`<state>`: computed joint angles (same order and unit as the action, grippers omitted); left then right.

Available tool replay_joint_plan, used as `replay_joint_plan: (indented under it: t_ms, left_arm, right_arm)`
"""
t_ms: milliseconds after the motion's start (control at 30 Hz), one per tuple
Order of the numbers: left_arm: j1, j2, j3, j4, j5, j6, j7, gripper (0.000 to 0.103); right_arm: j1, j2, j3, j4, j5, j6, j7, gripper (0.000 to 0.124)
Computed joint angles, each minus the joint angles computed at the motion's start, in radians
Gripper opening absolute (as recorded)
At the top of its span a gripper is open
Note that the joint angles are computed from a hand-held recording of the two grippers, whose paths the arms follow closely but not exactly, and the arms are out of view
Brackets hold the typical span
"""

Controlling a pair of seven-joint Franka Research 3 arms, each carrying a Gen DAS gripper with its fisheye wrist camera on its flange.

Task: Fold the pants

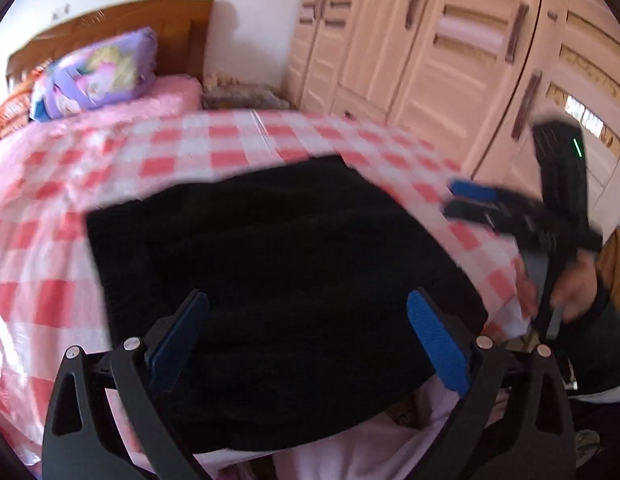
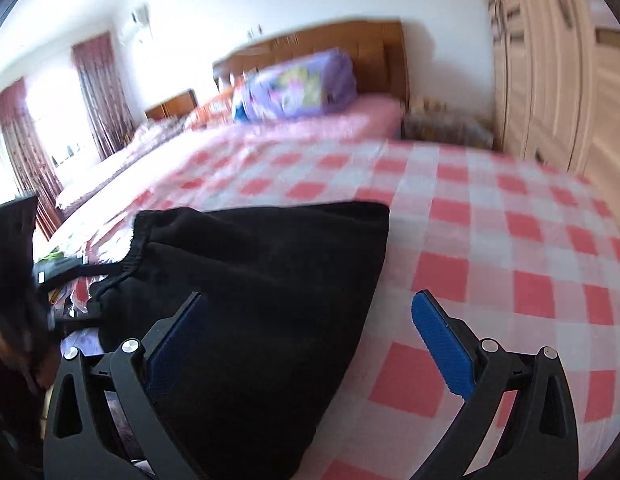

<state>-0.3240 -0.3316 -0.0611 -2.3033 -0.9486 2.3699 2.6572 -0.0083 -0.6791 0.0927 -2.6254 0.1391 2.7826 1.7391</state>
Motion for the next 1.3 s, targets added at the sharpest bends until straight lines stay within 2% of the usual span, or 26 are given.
replay_joint_plan:
  t_ms: [33, 100, 167, 200, 267, 300, 333, 367, 467, 533, 600, 700, 767, 800, 833, 933, 967, 1033, 1067, 1100, 1133, 1167, 1267, 1300]
  left_arm:
    - [-0.001, 0.007, -0.004, -0.01, 0.007, -0.002, -0.001, 0.099]
    - [-0.018, -0.02, -0.022, -0.07, -0.009, 0.091, 0.069, 0.099]
    - [-0.038, -0.038, -0.029, -0.109, 0.002, 0.153, 0.107, 0.099]
    - [-0.049, -0.045, -0.026, -0.121, -0.003, 0.174, 0.109, 0.099]
    - [-0.064, -0.04, -0.011, -0.124, -0.002, 0.176, 0.112, 0.1]
    - [-0.069, -0.035, -0.008, -0.121, 0.004, 0.175, 0.111, 0.1]
    - [-0.072, -0.029, -0.002, -0.116, 0.009, 0.17, 0.118, 0.1]
    - [-0.072, -0.036, 0.002, -0.122, 0.017, 0.162, 0.125, 0.1]
    - [-0.082, -0.045, 0.024, -0.13, 0.0, 0.141, 0.174, 0.099]
    - [-0.081, -0.047, 0.028, -0.132, -0.015, 0.133, 0.19, 0.1]
    - [-0.08, -0.025, 0.024, -0.117, -0.023, 0.142, 0.204, 0.1]
    - [-0.072, -0.02, 0.015, -0.113, -0.032, 0.148, 0.213, 0.102]
    - [-0.067, -0.019, 0.009, -0.11, -0.03, 0.145, 0.206, 0.102]
    - [-0.065, -0.02, 0.006, -0.11, -0.028, 0.145, 0.201, 0.102]
    - [-0.063, -0.021, 0.004, -0.11, -0.023, 0.145, 0.197, 0.102]
    - [-0.057, -0.013, -0.001, -0.098, -0.001, 0.139, 0.161, 0.102]
    - [-0.057, -0.01, 0.002, -0.095, -0.003, 0.133, 0.161, 0.102]
    - [-0.055, -0.01, -0.003, -0.096, 0.006, 0.137, 0.16, 0.102]
    - [-0.055, -0.012, -0.006, -0.099, 0.013, 0.144, 0.16, 0.102]
    - [-0.056, -0.011, -0.004, -0.097, 0.013, 0.141, 0.161, 0.102]
    - [-0.058, -0.01, 0.0, -0.093, 0.01, 0.134, 0.162, 0.102]
    - [-0.057, -0.009, 0.005, -0.087, 0.01, 0.12, 0.164, 0.101]
    - [-0.043, -0.011, 0.021, -0.052, 0.023, 0.034, 0.125, 0.101]
    - [-0.042, -0.008, 0.05, -0.023, -0.013, -0.043, 0.127, 0.101]
  right_arm:
    - [0.004, 0.051, -0.004, 0.051, -0.002, -0.025, -0.014, 0.099]
    - [0.032, 0.161, -0.005, 0.153, -0.026, -0.069, -0.048, 0.099]
    - [0.081, 0.286, -0.027, 0.278, -0.027, -0.181, -0.11, 0.098]
    - [0.068, 0.374, -0.002, 0.361, -0.071, -0.239, -0.1, 0.098]
    - [0.074, 0.502, -0.003, 0.493, -0.241, -0.336, -0.002, 0.098]
    - [0.035, 0.572, 0.023, 0.564, -0.254, -0.384, 0.014, 0.099]
    - [0.032, 0.612, 0.014, 0.6, -0.198, -0.386, 0.024, 0.099]
    - [0.048, 0.62, -0.029, 0.602, -0.099, -0.371, -0.001, 0.099]
    - [0.076, 0.589, -0.088, 0.561, 0.003, -0.29, 0.025, 0.098]
    - [0.083, 0.546, -0.09, 0.534, -0.018, -0.283, 0.056, 0.098]
    - [0.113, 0.507, -0.094, 0.514, 0.029, -0.284, -0.031, 0.098]
    - [0.17, 0.523, -0.097, 0.561, 0.131, -0.398, -0.24, 0.099]
    - [0.188, 0.569, -0.077, 0.599, 0.011, -0.416, -0.22, 0.099]
    - [0.169, 0.622, -0.051, 0.646, -0.051, -0.449, -0.178, 0.099]
    - [0.173, 0.66, -0.058, 0.68, -0.044, -0.467, -0.175, 0.099]
    - [0.16, 0.693, -0.089, 0.714, 0.117, -0.422, -0.183, 0.099]
    - [0.158, 0.683, -0.092, 0.698, 0.134, -0.394, -0.173, 0.099]
    - [0.152, 0.661, -0.098, 0.667, 0.075, -0.329, -0.064, 0.098]
    - [0.148, 0.655, -0.102, 0.661, 0.118, -0.323, -0.077, 0.098]
    - [0.161, 0.624, -0.127, 0.636, 0.23, -0.31, -0.153, 0.098]
    - [0.144, 0.587, -0.119, 0.602, 0.314, -0.283, -0.225, 0.098]
    - [0.141, 0.545, -0.125, 0.566, 0.339, -0.25, -0.256, 0.098]
    - [0.121, 0.42, -0.163, 0.469, 0.398, -0.217, -0.29, 0.099]
    - [0.116, 0.401, -0.182, 0.455, 0.433, -0.225, -0.309, 0.099]
